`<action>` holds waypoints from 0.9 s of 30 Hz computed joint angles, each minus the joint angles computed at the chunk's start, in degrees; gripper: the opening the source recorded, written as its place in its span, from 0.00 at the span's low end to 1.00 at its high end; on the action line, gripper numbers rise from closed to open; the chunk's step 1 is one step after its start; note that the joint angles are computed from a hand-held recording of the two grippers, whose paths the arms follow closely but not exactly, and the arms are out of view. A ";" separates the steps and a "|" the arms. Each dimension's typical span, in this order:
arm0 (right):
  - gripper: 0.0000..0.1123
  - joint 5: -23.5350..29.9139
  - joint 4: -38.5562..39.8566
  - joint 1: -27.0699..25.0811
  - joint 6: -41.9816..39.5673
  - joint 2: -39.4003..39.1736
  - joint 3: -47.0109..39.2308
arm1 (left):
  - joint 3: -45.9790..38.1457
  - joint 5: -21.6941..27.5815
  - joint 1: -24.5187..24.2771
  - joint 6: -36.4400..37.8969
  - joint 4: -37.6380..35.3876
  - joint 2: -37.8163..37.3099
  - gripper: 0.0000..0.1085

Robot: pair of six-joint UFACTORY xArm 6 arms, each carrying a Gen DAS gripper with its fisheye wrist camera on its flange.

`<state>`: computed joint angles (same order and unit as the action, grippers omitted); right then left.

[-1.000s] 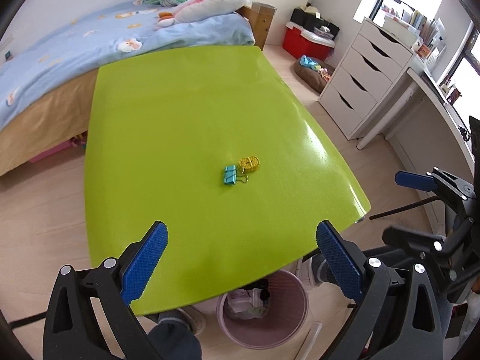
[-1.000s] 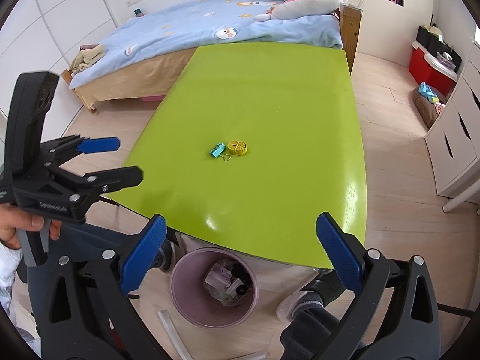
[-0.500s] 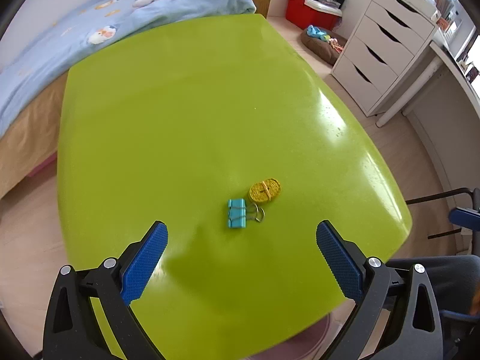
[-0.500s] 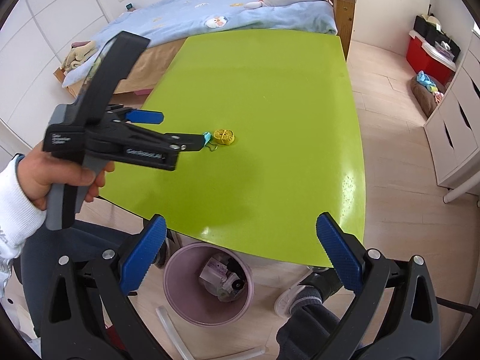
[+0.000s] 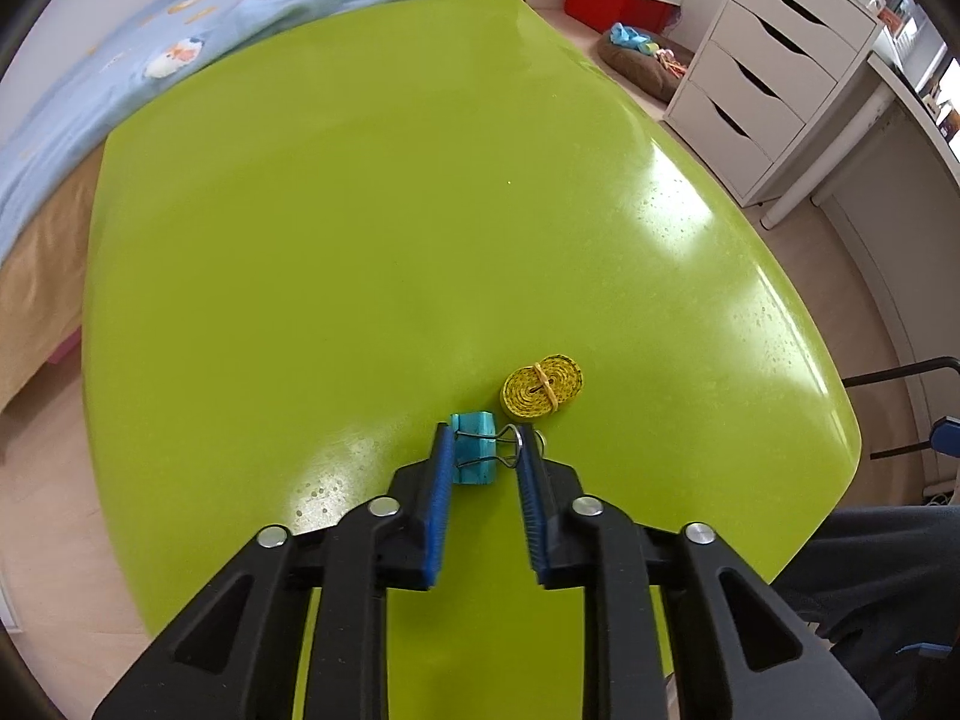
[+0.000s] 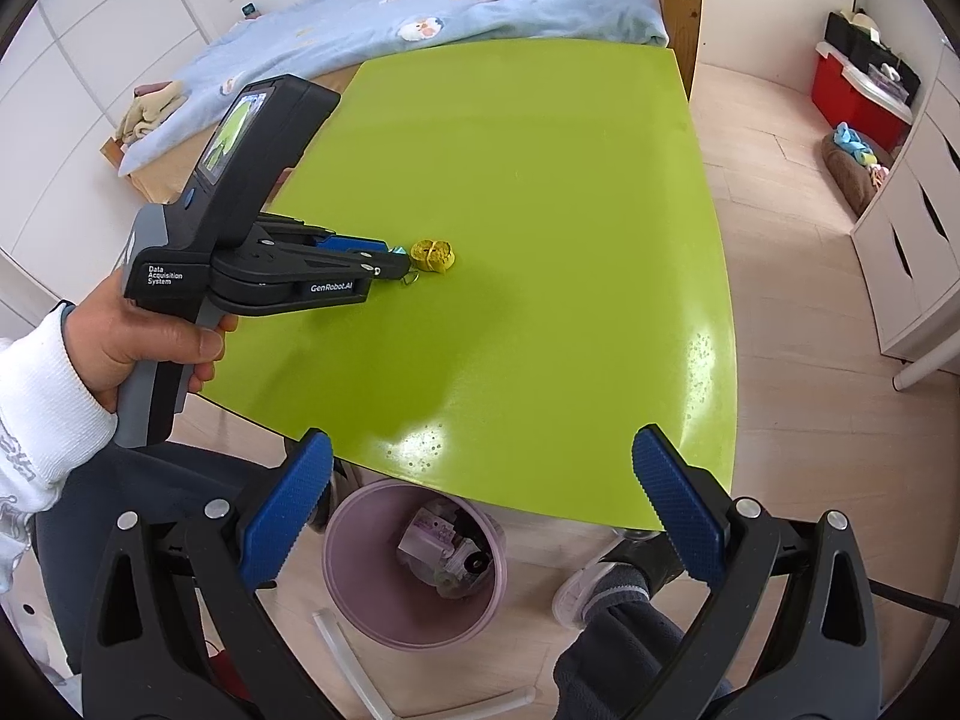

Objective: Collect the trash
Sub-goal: 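Grasp the blue binder clip with the left tool, then grasp the yellow coiled band with the right tool while the left tool holds the clip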

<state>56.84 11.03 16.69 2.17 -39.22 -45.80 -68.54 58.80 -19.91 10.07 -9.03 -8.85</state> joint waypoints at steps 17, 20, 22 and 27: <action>0.87 -1.93 -0.13 1.54 -0.56 6.72 -4.49 | 0.73 1.03 3.31 0.53 -0.50 -4.32 0.10; 0.87 -2.02 -0.93 2.10 0.07 10.26 -7.17 | 1.15 1.31 4.31 0.63 -0.63 -5.54 0.10; 0.87 -1.90 -1.34 2.41 0.40 13.41 -9.65 | 1.78 1.37 5.00 0.85 -0.85 -6.59 0.10; 0.87 -0.14 -2.96 3.21 2.80 22.79 -17.81 | 3.55 1.63 6.65 1.12 -1.39 -8.85 0.10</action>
